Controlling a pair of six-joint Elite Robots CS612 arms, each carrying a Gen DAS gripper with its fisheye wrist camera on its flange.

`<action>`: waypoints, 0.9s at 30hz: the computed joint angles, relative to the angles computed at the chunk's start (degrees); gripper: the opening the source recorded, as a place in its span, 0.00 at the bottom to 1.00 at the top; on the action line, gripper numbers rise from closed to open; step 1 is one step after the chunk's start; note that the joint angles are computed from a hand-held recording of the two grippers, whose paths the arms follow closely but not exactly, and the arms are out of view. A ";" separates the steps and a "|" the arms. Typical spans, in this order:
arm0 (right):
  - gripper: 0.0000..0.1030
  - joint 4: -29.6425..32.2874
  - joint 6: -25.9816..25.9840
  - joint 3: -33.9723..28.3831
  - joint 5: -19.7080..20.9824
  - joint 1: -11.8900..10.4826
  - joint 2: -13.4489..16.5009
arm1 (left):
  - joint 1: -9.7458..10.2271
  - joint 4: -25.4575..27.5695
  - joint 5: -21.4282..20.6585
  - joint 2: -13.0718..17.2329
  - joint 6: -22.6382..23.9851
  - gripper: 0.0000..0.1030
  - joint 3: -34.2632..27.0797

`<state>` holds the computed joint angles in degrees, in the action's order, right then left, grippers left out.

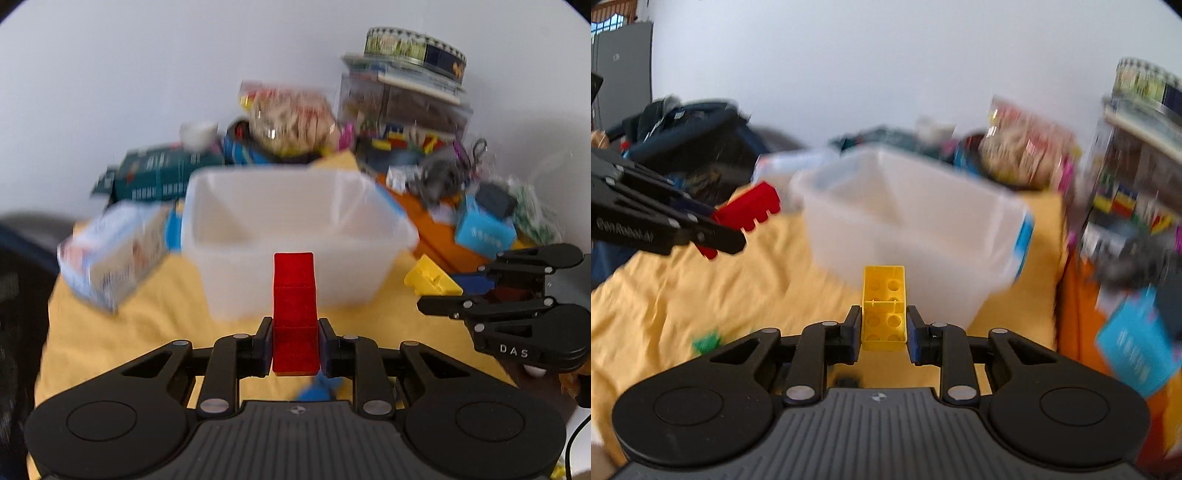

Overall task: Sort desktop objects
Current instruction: 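Carry both bricks over the white bin and open both tools to drop them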

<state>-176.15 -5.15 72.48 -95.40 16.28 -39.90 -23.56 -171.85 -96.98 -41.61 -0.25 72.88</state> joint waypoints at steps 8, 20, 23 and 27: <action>0.26 0.43 1.36 -9.68 -0.72 -1.10 4.73 | 0.40 1.97 0.42 6.18 -1.04 0.26 -11.92; 0.26 5.78 3.20 -18.67 -0.12 -1.48 10.15 | 0.71 12.14 0.53 14.55 -1.62 0.26 -26.00; 0.29 7.48 4.12 -21.44 -0.64 -1.53 11.76 | 0.87 14.55 -0.09 15.90 -2.32 0.26 -28.53; 0.50 8.87 4.96 -21.85 -0.67 -1.61 12.09 | 0.98 12.51 0.07 15.38 -3.44 0.36 -27.36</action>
